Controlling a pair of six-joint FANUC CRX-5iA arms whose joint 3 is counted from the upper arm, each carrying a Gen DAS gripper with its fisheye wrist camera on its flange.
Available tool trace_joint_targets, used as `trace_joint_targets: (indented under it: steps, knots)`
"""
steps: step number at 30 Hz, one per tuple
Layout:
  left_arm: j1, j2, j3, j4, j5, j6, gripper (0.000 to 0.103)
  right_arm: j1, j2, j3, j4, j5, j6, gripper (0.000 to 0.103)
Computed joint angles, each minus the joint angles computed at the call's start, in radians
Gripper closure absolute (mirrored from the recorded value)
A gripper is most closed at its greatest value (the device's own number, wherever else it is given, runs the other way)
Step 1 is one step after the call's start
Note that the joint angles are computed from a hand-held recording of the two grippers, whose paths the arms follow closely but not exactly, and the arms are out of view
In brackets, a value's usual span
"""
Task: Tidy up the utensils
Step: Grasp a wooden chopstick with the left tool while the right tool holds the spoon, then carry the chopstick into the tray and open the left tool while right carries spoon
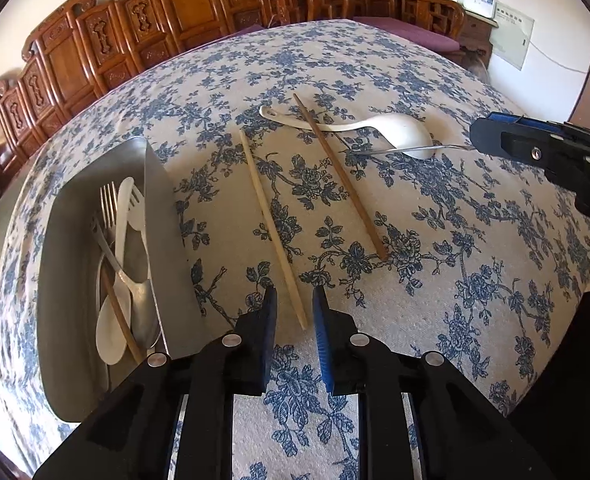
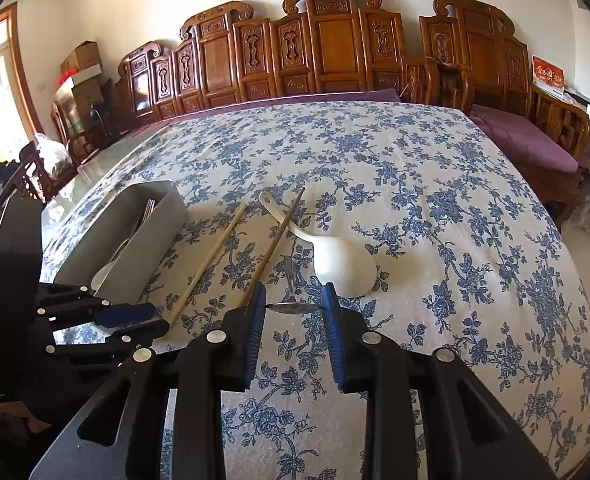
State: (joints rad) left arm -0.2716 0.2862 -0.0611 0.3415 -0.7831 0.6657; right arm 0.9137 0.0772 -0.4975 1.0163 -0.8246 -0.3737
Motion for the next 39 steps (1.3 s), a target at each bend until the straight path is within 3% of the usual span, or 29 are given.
trace_joint_targets:
  steps: [12,16,24,39]
  knots:
    - [-0.006,0.057,0.071,-0.032,-0.080,0.101,0.087,-0.007,-0.006,-0.010,0.013,0.023,-0.019,0.072]
    - [-0.001,0.061,0.073,-0.018,-0.085,0.107,0.099,-0.007,-0.007,-0.012,0.017,0.022,-0.025,0.072]
    - [0.023,0.004,0.050,0.009,-0.073,0.068,0.099,0.007,-0.013,-0.001,0.026,-0.018,-0.022,0.072]
    - [0.141,-0.102,0.017,0.149,-0.079,-0.028,0.099,0.043,0.012,0.115,-0.058,-0.126,0.146,0.072]
